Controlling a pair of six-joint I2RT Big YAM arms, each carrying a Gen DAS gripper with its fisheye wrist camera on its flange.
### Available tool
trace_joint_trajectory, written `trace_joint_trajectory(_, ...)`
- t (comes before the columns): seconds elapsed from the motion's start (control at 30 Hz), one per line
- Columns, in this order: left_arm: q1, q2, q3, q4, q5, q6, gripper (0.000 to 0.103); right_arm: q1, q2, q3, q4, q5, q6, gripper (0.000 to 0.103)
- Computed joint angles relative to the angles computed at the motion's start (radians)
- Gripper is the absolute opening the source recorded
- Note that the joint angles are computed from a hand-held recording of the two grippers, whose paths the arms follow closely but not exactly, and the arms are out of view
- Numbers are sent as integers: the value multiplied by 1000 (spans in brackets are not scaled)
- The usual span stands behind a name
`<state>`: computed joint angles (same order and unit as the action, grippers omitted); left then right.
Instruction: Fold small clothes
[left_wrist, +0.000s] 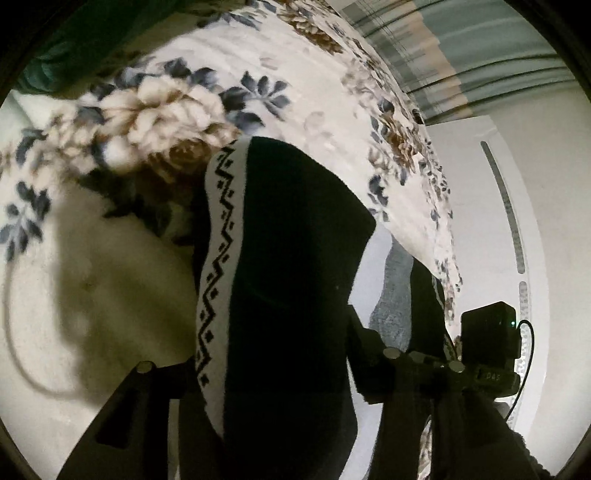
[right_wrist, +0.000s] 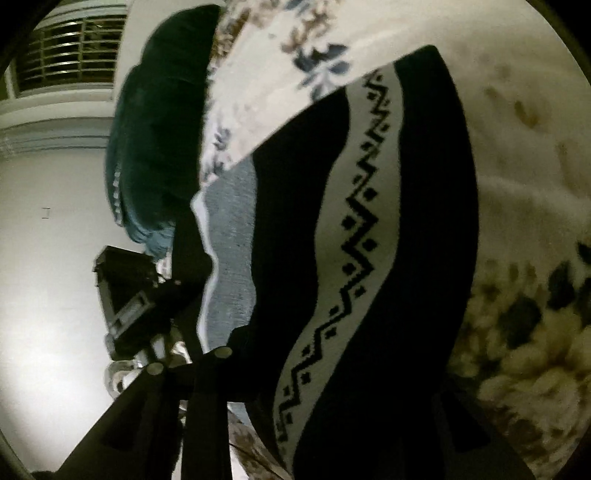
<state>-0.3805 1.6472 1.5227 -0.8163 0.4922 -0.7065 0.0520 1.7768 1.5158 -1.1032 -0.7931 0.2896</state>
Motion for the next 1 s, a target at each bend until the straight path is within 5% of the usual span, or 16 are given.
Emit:
trace_joint_trajectory(0.03, -5, -7, 2, -19, -29, 8, 52, 7, 2, 12, -28, 48, -9, 46)
trace_joint_trajectory(0.1, -14, -14, 17, -60, -83, 32, 55, 43, 21, 58, -58, 141, 18, 72)
trace_joint_trajectory(0.2, -33, -23, 42, -111, -175, 70, 57, 94, -49, 31, -94, 400, -6, 96)
trace_joint_trajectory(0.23, -46, -28, 53, -128, -232, 89, 57, 113, -71, 22, -102, 499, -6, 100)
trace_joint_trajectory(0.3, -77, -38, 76, -162, -368, 126, 86, 145, -113, -6, -110, 650, 35, 103)
trace_joint_trajectory(0.37, -108, -45, 103, -203, -480, 158, 103, 169, -162, -45, -108, 771, 49, 103)
trace_joint_trajectory(0.43, -132, -50, 128, -260, -559, 159, 103, 204, -221, -90, -94, 895, 70, 103)
trace_joint_trajectory(0.67, -232, -93, 212, -477, -725, 104, 103, 276, -385, -126, -157, 1055, 148, 103)
trace_joint_trajectory(1.0, -426, -137, 483, -797, -905, -27, 103, 408, -588, 101, -508, 1188, 266, 103)
